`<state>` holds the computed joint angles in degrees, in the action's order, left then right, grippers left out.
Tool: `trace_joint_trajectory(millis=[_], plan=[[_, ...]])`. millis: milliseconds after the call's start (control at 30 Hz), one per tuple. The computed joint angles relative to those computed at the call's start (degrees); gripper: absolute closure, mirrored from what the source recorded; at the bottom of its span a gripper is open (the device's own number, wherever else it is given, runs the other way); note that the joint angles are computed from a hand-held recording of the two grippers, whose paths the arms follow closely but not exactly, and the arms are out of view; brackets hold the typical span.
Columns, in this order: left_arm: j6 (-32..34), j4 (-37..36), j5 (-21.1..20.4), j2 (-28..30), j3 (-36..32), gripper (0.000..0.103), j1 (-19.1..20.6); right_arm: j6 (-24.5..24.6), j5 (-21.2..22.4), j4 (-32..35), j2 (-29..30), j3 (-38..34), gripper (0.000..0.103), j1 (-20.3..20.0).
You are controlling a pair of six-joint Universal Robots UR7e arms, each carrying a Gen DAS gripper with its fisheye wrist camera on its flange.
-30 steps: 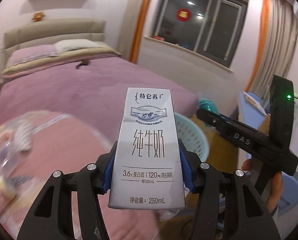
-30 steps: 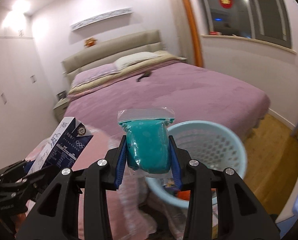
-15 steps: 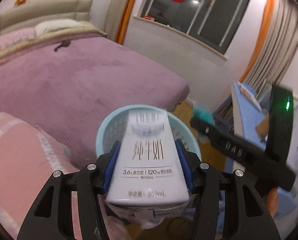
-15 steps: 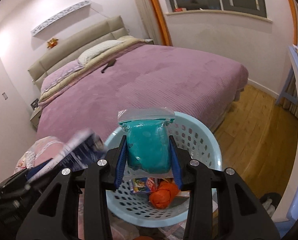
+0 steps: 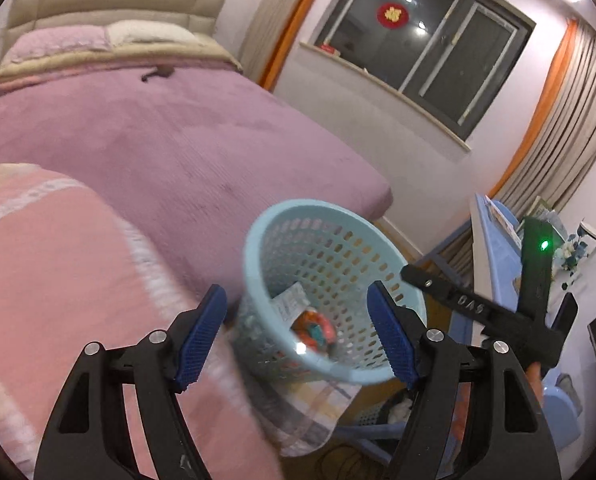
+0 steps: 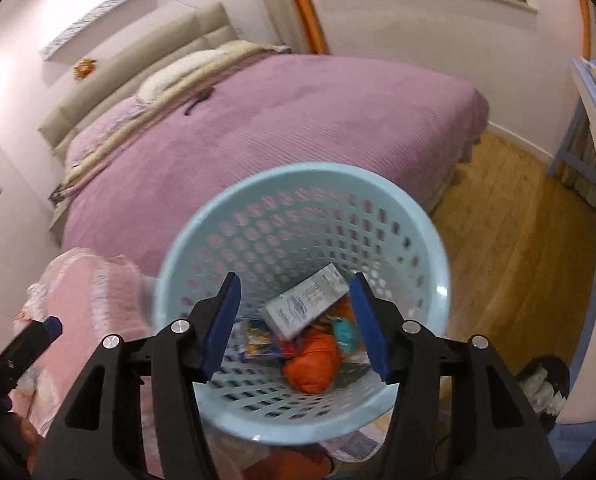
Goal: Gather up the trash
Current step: 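Carry carton and teal packet over the blue basket and open both tools, then grasp the pink drink bottle with left tool while right tool grasps clear plastic bottle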
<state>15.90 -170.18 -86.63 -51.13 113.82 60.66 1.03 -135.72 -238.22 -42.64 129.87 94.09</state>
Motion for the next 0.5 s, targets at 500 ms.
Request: trace_joint_trajectory(millis=[500], plan=[[8.4, -9.9, 7.9, -25.9, 15.4, 0.013, 3.8, -11.0, -0.4, -1.1, 18.0, -19.5, 0.038, 19.2]])
